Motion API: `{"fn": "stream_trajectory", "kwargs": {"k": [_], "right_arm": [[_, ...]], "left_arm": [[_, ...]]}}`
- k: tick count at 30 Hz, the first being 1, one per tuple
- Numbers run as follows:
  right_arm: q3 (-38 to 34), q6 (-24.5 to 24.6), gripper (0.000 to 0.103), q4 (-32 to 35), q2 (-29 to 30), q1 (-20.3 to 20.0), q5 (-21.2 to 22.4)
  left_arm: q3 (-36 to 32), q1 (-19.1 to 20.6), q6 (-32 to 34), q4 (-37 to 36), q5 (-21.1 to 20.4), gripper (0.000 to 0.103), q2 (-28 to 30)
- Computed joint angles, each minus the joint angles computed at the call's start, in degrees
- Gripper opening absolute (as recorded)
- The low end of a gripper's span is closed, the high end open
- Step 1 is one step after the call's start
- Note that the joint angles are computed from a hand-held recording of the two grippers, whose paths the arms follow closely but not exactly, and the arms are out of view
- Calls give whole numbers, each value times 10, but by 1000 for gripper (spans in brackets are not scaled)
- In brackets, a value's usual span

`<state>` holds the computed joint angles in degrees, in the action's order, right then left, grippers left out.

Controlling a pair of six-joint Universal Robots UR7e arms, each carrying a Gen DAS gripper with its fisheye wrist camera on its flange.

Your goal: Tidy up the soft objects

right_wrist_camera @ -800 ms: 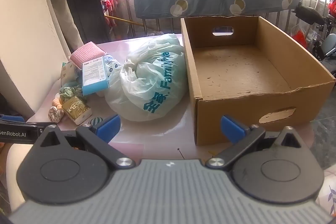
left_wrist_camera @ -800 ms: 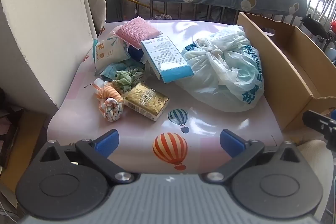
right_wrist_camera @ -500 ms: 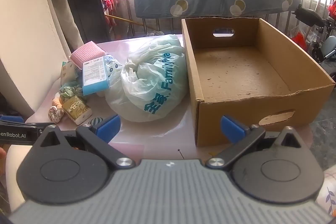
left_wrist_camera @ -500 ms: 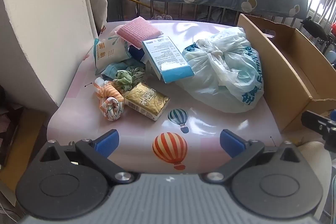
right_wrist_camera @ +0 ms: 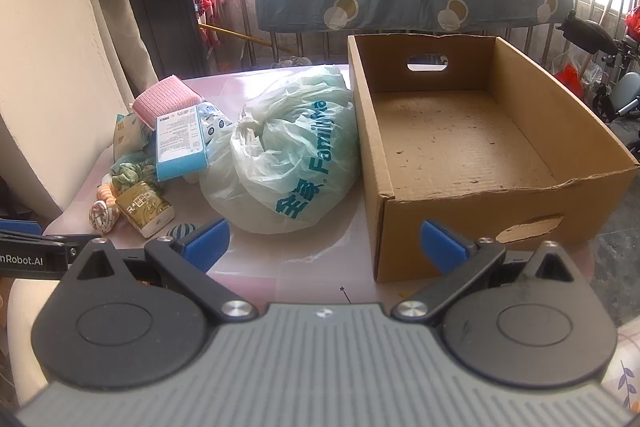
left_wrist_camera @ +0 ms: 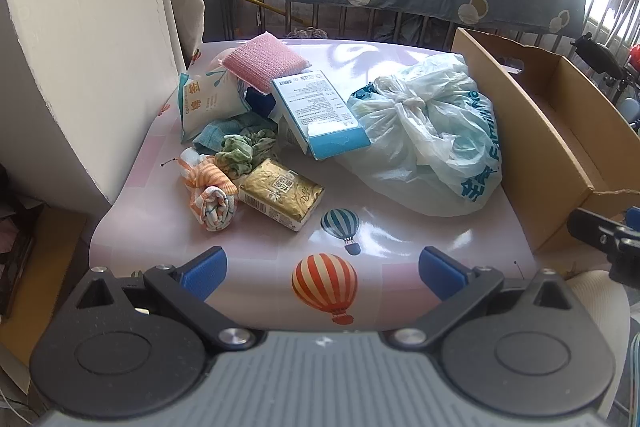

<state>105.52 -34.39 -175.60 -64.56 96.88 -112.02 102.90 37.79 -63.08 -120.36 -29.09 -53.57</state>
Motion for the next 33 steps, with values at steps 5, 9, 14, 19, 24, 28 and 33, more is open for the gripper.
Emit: {"fn": "stream_trajectory", "kwargs": {"k": [5,9,14,19,24,28,33], "right_arm": [[-1,2,102,3,1,1,-4],[-3,3,102,4,3,3,-8],[-3,3,102,4,3,3,-9],[-4,4,102,5,3,3,-9],[-4,4,102,5,3,4,-9],[-4,5,102,5,3,4,-9],[-6,8,102,8,3,5,-12]], "left_arm": [[0,0,0,1,0,103,-1],[1,0,0,0,-1,103,-3],[5,0,-1,0,0,103,-7],[5,0,-3,2,0,103,-8],[5,0,-1,1,0,103,-9],[6,0,0,1,1,103,-10],[5,0,-1,3,1,103,-9]]}}
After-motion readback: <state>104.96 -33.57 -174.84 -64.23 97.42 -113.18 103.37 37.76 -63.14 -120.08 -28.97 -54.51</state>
